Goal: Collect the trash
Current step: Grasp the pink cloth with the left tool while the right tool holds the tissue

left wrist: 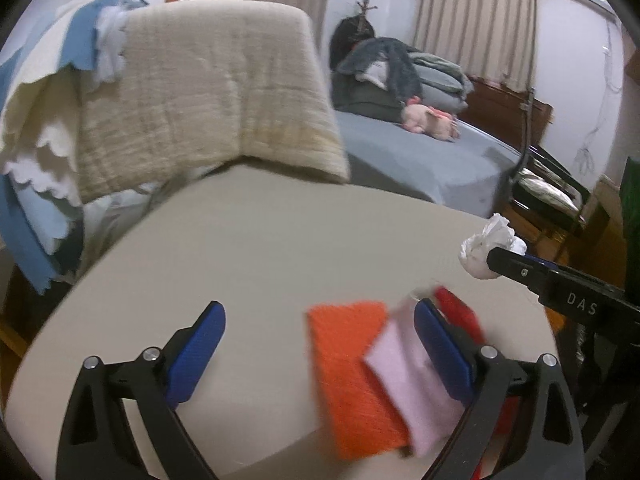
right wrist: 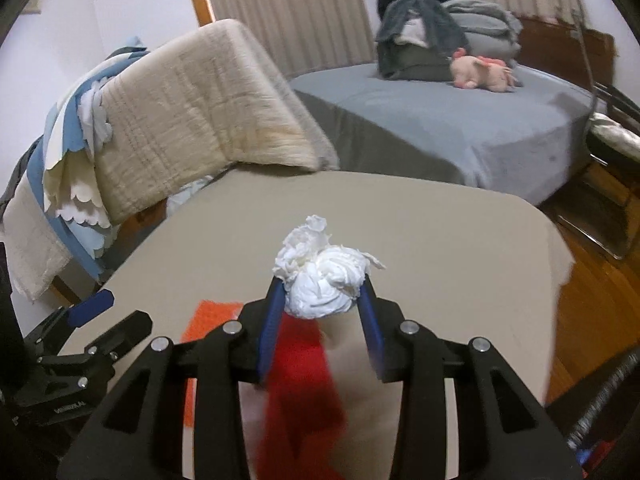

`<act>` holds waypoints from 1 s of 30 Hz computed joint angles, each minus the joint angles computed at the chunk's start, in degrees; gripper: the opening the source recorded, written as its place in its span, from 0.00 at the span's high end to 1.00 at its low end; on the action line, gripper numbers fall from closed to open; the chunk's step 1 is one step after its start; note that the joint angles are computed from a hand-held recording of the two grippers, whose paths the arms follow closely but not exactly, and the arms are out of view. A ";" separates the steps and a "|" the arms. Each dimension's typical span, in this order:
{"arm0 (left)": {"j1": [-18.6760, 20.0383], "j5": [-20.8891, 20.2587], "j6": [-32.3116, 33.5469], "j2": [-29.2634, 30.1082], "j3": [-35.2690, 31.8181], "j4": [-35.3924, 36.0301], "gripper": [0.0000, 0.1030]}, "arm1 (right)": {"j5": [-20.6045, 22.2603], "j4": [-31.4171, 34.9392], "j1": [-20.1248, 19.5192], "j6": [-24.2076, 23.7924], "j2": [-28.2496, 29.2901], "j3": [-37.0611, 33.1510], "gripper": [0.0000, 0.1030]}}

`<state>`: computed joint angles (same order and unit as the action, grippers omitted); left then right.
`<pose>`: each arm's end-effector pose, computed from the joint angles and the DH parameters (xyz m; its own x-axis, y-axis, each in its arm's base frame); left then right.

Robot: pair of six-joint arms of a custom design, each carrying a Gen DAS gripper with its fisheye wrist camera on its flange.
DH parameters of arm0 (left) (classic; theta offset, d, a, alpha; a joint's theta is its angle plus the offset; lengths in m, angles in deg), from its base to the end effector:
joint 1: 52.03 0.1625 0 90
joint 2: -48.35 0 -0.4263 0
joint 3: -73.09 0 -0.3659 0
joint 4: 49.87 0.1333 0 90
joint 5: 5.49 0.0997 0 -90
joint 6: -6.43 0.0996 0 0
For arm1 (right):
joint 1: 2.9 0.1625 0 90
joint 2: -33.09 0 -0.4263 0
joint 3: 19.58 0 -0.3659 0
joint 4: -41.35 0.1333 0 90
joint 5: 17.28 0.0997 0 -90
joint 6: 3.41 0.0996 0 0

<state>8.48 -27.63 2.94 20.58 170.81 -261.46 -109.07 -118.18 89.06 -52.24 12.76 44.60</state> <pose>-0.0961 -0.6280 0.0723 -0.7029 -0.4787 -0.5260 0.2632 0.5120 -0.8177 0.1574 -0.7917 0.0106 -0.6347 -0.6916 0.3447 -0.7726 0.5774 -0.2641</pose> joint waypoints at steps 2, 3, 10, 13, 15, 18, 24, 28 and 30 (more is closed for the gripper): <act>-0.01 -1.27 -1.22 0.95 -0.93 2.53 0.10 | -0.76 -1.32 -0.58 -0.19 -1.00 1.51 0.65; 0.03 -1.78 -1.76 1.39 -1.41 3.68 0.11 | -0.95 -2.06 -1.02 -0.52 -1.63 2.41 0.65; 0.96 -5.06 -4.52 3.65 -5.05 10.13 0.17 | -2.24 -3.13 -2.81 -1.03 -3.48 5.04 0.65; 1.55 -6.64 -5.00 3.98 -6.08 11.77 0.24 | -2.49 -3.18 -3.28 -0.94 -3.70 5.35 0.65; 2.22 -8.47 -5.71 3.99 -6.83 14.23 0.34 | -2.38 -3.01 -3.48 -0.75 -3.84 5.37 0.65; 2.90 -10.43 -6.44 3.85 -7.28 16.63 0.55 | -2.38 -3.00 -3.67 -0.70 -4.04 5.48 0.65; 2.76 -10.89 -4.64 3.73 -7.16 16.36 0.92 | -2.24 -2.79 -4.05 -0.34 -4.65 5.89 0.65; 1.45 -10.16 -2.68 3.51 -6.18 12.09 0.95 | -1.54 -3.35 -3.96 -0.36 -5.41 6.93 0.65; 0.68 -9.81 -2.21 3.20 -5.40 10.02 0.95 | -0.93 -3.68 -3.85 -0.50 -6.03 7.68 0.65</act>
